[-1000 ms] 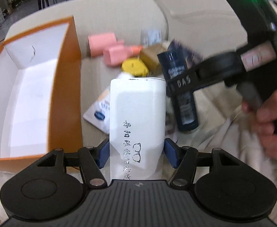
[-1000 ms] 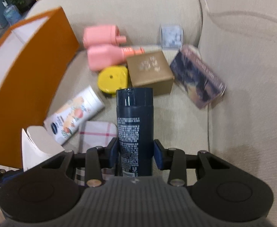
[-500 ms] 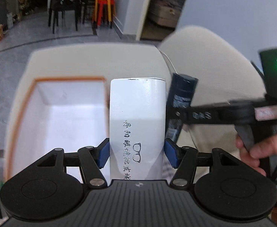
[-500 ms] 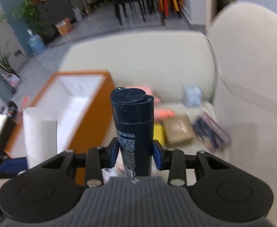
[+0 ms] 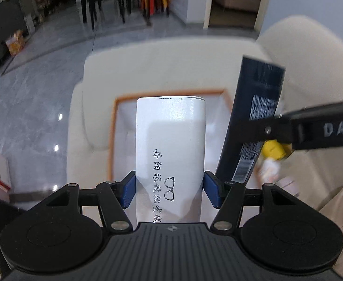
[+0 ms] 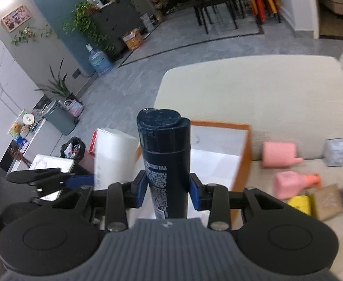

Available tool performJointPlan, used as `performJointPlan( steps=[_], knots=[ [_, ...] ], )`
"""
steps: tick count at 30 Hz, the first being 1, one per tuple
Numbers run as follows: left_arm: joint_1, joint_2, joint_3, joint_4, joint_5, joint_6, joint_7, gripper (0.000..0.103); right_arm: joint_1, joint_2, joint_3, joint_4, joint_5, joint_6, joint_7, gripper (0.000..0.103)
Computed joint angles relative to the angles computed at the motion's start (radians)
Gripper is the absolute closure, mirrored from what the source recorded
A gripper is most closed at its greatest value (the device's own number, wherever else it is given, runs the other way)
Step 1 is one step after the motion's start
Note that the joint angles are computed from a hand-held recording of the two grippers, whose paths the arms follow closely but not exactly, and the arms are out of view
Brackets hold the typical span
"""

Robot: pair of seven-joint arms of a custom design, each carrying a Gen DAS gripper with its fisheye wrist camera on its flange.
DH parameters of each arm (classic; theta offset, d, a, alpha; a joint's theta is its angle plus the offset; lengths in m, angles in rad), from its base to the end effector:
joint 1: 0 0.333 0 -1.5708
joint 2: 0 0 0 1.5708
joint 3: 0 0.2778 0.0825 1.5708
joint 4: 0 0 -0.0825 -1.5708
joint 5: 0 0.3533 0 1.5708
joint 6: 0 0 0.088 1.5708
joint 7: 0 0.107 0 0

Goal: Organize rigid objects
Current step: 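Carry the white box and navy bottle with both tools into the orange box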

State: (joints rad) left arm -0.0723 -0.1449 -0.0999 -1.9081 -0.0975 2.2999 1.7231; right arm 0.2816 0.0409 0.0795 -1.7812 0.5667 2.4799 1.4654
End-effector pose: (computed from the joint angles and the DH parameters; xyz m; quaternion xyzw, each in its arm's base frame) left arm 0.5258 -0.0967 0.5859 -0.5787 0.7705 -0.2146 0.1592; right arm 0.5542 0.2063 0.5679 -0.6926 0.6073 -0.0032 0.3891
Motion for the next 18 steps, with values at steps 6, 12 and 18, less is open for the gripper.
performJointPlan(
  steps=[6, 12, 18],
  knots=[
    [0.023, 0.098, 0.003, 0.055, -0.023, -0.097, 0.043, 0.034, 0.026, 0.190, 0.011, 0.183, -0.122, -0.138, 0.117, 0.066],
    [0.025, 0.124, -0.023, 0.032, 0.046, -0.110, 0.062, 0.033, 0.030, 0.281, 0.016, 0.246, -0.150, -0.229, 0.175, 0.066],
    [0.023, 0.143, -0.031, 0.026, 0.109, -0.102, 0.032, 0.033, 0.040, 0.342, 0.019, 0.301, -0.170, -0.289, 0.226, 0.068]
  ],
)
